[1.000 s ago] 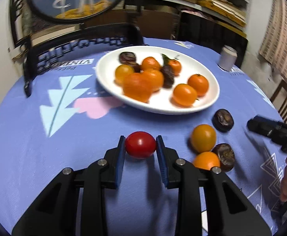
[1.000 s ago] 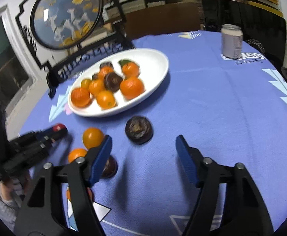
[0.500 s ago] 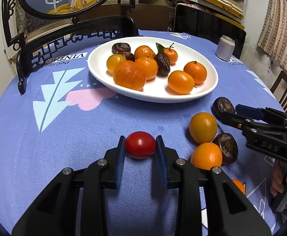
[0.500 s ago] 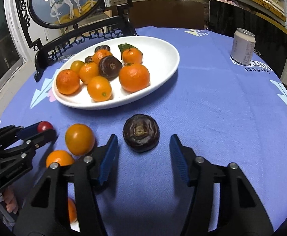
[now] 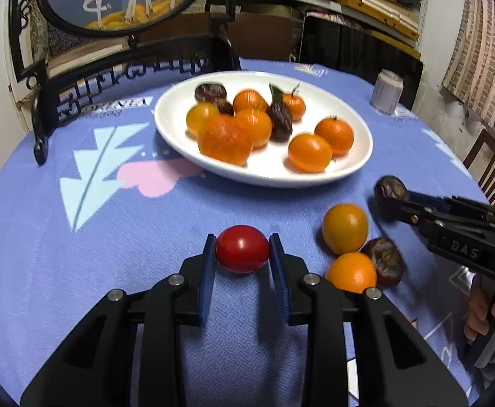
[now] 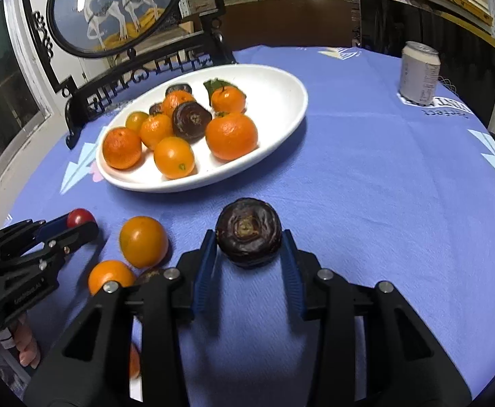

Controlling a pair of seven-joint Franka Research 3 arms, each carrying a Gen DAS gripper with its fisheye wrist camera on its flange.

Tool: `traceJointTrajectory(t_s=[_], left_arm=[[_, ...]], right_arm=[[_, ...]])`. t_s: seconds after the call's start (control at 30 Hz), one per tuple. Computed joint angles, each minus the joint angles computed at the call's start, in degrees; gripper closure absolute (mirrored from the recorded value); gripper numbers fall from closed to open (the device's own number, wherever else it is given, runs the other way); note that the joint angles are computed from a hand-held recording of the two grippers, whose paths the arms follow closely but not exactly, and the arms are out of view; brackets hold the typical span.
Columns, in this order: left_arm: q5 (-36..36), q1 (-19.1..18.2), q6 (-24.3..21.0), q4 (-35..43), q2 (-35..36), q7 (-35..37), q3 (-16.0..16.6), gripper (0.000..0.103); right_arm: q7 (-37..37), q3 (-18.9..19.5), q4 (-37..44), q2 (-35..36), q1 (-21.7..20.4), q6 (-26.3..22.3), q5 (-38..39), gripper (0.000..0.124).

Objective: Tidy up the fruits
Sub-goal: 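Place the tomato and water chestnut on the white plate and release both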

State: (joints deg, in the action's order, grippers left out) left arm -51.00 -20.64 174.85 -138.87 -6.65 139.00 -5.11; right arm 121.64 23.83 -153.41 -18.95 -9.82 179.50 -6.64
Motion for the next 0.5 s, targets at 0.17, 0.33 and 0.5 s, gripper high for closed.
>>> traceJointTrajectory(t_s=[0.17,0.33,0.5], left_arm=[[-3.78,-0.79,-0.14,1.86,-1.81,2.37,1.4,0.072],[5.48,2.15,-0.33,7.9,0.79,-6.3,-0.04,0.072],[9.48,3.4,1.64,13.73,4.92,-9.58,-2.37,0.072]], right_arm=[[-2.76,-6.69,-3.76,-5.67,6.69,3.02,5.7,0.084],[-5.77,-3.52,0.94,-6.65,1.63,1.75,7.19,0.084],[-6.77,-2.71,8.05,-1.09,-1.58,2.28,6.78,0.084]])
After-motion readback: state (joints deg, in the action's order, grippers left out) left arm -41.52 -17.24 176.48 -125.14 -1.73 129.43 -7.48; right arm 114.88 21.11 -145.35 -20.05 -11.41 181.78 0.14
